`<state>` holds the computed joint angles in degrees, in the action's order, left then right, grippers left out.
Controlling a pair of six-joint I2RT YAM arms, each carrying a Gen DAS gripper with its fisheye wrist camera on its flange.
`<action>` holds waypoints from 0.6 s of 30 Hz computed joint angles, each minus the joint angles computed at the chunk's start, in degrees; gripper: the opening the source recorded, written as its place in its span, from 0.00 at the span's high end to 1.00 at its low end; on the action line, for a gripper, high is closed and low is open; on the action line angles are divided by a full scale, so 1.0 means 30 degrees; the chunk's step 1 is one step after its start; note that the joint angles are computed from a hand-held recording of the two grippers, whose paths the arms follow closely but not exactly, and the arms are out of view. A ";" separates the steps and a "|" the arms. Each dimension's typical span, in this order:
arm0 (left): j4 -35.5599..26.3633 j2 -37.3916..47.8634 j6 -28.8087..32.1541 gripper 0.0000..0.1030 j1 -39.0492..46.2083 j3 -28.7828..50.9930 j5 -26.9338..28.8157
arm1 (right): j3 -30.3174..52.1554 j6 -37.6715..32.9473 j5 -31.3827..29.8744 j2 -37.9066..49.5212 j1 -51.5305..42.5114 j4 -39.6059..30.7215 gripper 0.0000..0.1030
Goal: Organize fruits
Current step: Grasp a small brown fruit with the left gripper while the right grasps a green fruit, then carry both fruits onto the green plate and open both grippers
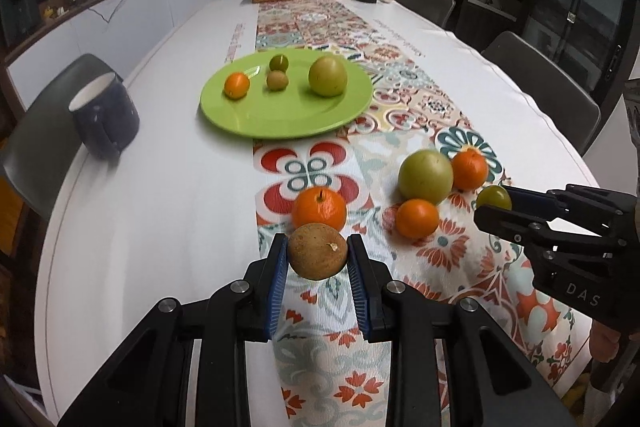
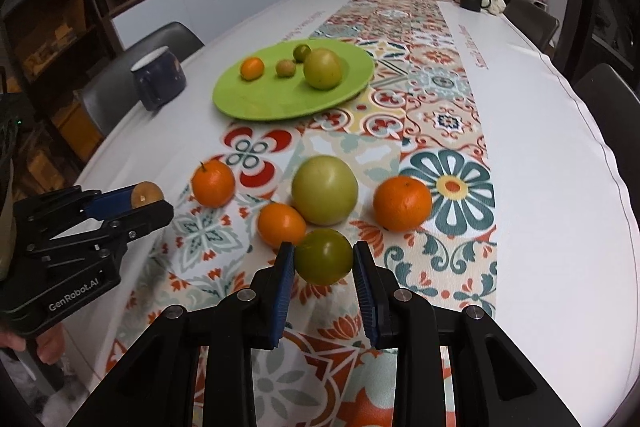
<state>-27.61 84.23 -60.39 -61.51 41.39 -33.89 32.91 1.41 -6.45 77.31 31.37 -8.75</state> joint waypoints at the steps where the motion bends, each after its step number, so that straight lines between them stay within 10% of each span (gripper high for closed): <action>1: -0.0155 -0.0054 0.0066 0.71 0.0012 0.0119 -0.0120 | 0.0068 -0.0082 -0.0022 -0.0068 0.0007 -0.0010 0.70; 18: -0.0305 -0.0868 0.3202 0.71 0.2215 0.1349 -0.1156 | 0.3299 -0.0779 -0.0744 0.1541 0.0409 0.0272 0.70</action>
<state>-28.52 81.63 -50.79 -54.87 45.44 -37.36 42.81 -0.93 -8.68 81.94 32.59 -7.93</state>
